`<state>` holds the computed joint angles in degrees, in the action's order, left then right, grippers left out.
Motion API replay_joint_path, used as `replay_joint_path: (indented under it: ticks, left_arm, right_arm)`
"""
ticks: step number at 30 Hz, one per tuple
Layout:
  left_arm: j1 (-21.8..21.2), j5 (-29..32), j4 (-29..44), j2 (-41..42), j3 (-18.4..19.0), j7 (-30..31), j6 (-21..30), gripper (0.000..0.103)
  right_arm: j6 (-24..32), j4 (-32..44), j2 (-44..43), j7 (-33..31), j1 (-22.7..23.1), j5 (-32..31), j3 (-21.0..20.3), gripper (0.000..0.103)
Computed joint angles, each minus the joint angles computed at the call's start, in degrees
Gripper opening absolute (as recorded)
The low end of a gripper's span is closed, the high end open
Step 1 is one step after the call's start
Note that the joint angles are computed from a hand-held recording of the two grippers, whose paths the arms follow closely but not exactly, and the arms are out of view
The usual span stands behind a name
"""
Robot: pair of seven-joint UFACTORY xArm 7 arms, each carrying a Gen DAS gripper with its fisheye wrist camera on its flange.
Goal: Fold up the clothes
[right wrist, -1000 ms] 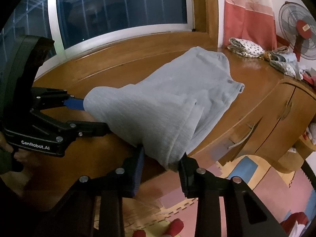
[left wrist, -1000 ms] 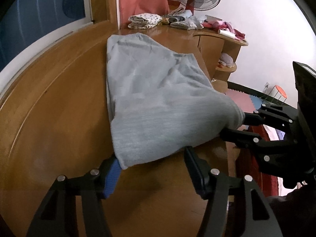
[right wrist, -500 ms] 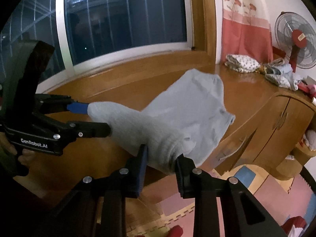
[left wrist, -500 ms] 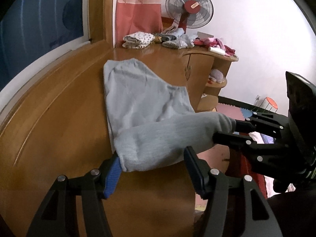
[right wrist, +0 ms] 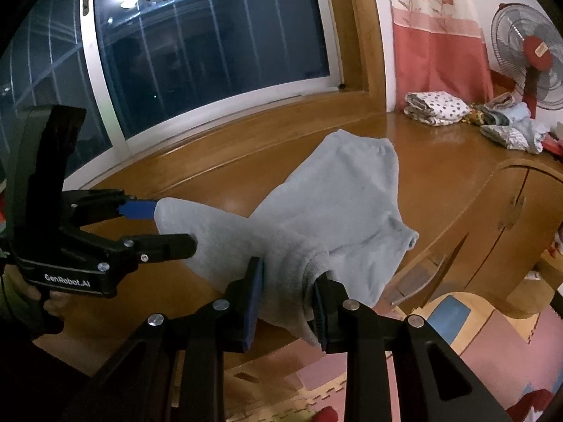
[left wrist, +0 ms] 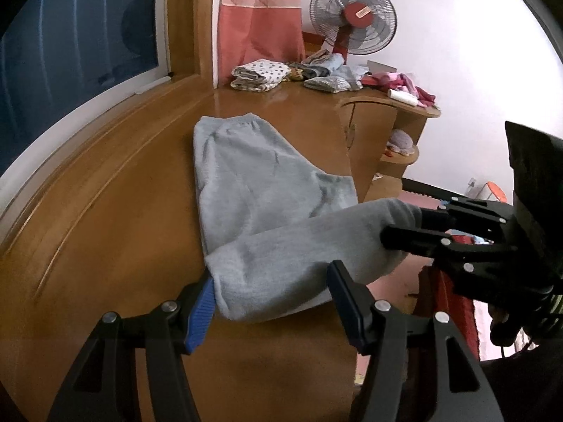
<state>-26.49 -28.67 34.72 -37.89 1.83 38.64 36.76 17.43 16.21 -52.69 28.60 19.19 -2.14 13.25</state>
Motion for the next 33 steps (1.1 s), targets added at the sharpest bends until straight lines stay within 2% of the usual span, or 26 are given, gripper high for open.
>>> replay_joint_path:
  ticks: [10, 18, 21, 25, 27, 30, 33]
  left_arm:
    - [1.23, 0.57, 4.92, 9.34, -2.20, -3.06, -3.80, 0.059]
    - [3.35, 2.97, 7.44, 14.70, -4.36, -7.65, -5.76, 0.059]
    - [4.31, 4.99, 8.01, 16.12, -5.40, -9.66, -6.91, 0.059]
    - [5.11, 7.63, 8.75, 18.40, -6.45, -12.36, -8.12, 0.059]
    - [5.32, 8.44, 9.11, 19.44, -6.63, -13.45, -8.13, 0.059]
    - [5.83, 9.68, 9.53, 20.77, -7.09, -15.44, -8.09, 0.059]
    - [6.15, 10.32, 9.76, 20.91, -7.41, -17.65, -8.17, 0.059]
  right_arm:
    - [-4.20, 1.87, 7.17, -5.27, -1.16, 0.51, -4.46, 0.027]
    - [-7.54, 2.82, 12.50, -9.95, -0.89, 2.53, -7.55, 0.032]
    - [-8.06, 3.02, 13.63, -9.78, -2.18, 3.26, -7.20, 0.041]
    - [-8.87, 3.07, 14.86, -9.83, -2.54, 4.59, -8.19, 0.042]
    - [-8.90, 2.56, 13.04, -7.60, -6.25, 3.69, -4.94, 0.042]
    - [-9.85, 1.24, 8.84, -6.19, -8.35, 2.09, -2.97, 0.042]
    - [-11.01, 1.19, 9.35, -9.35, -3.43, 2.20, -7.04, 0.042]
